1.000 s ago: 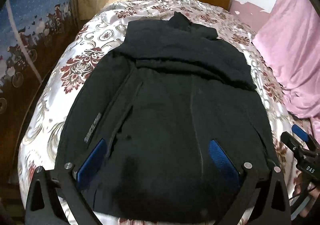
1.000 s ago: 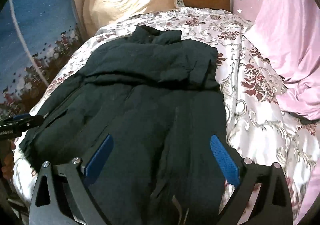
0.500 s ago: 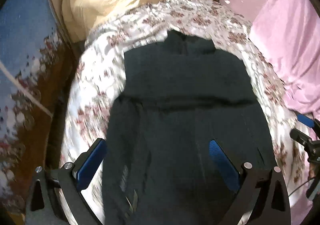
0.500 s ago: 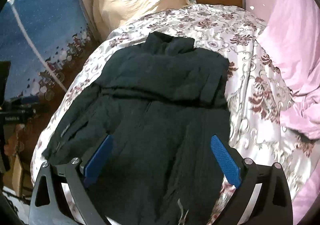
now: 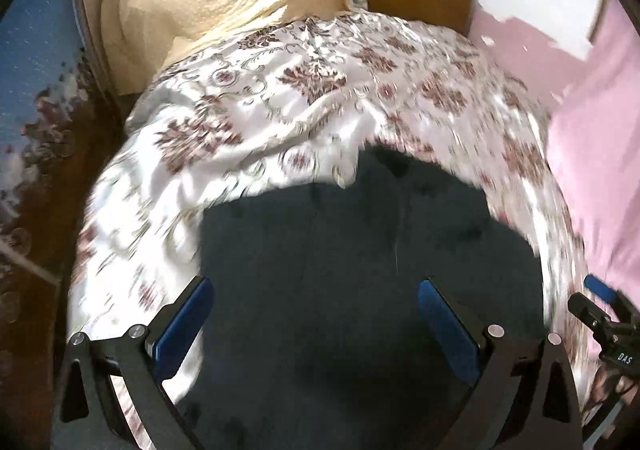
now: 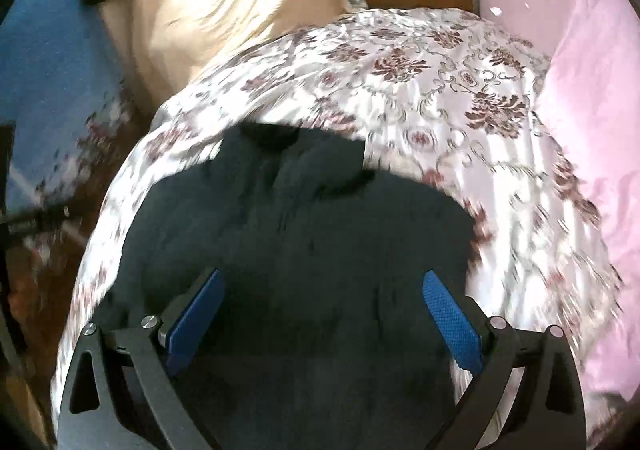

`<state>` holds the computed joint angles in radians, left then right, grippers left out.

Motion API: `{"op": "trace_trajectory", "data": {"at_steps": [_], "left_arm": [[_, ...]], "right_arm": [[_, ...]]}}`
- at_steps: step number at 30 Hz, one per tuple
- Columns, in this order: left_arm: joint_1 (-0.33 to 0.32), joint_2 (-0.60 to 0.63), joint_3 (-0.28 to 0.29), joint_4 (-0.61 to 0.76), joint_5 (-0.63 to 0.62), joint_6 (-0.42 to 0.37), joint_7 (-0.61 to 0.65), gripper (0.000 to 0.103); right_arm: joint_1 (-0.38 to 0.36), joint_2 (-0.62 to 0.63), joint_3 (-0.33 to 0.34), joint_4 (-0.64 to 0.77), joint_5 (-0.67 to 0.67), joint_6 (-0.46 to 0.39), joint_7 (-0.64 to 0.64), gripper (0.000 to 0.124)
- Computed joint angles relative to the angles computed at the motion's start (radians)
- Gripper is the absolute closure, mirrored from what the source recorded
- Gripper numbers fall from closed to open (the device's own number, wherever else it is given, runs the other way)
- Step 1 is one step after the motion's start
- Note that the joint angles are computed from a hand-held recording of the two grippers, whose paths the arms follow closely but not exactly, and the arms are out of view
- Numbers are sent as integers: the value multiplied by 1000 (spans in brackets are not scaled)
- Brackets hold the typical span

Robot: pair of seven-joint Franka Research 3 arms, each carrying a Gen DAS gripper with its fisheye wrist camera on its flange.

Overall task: Fold large clothes
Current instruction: 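Grasp the jacket hem with both tools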

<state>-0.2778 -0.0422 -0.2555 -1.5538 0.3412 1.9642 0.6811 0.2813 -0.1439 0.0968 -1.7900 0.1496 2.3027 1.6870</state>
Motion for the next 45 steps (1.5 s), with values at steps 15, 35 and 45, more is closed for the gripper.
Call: {"op": "trace_trajectory", "data": {"at_steps": [15,35,45], "left_arm": [[-30,543,86,523,-10,60,117,47],[41,13,45,-166,-77,388,135,97],[53,-55,36,-381,-152,507,149,97]], "right_arm": [[-11,553,-15,428,214,98,181,57],[40,158,-4,36,85,258,-238,115],[38,62,19,-155,-93,285,-226,117]]}}
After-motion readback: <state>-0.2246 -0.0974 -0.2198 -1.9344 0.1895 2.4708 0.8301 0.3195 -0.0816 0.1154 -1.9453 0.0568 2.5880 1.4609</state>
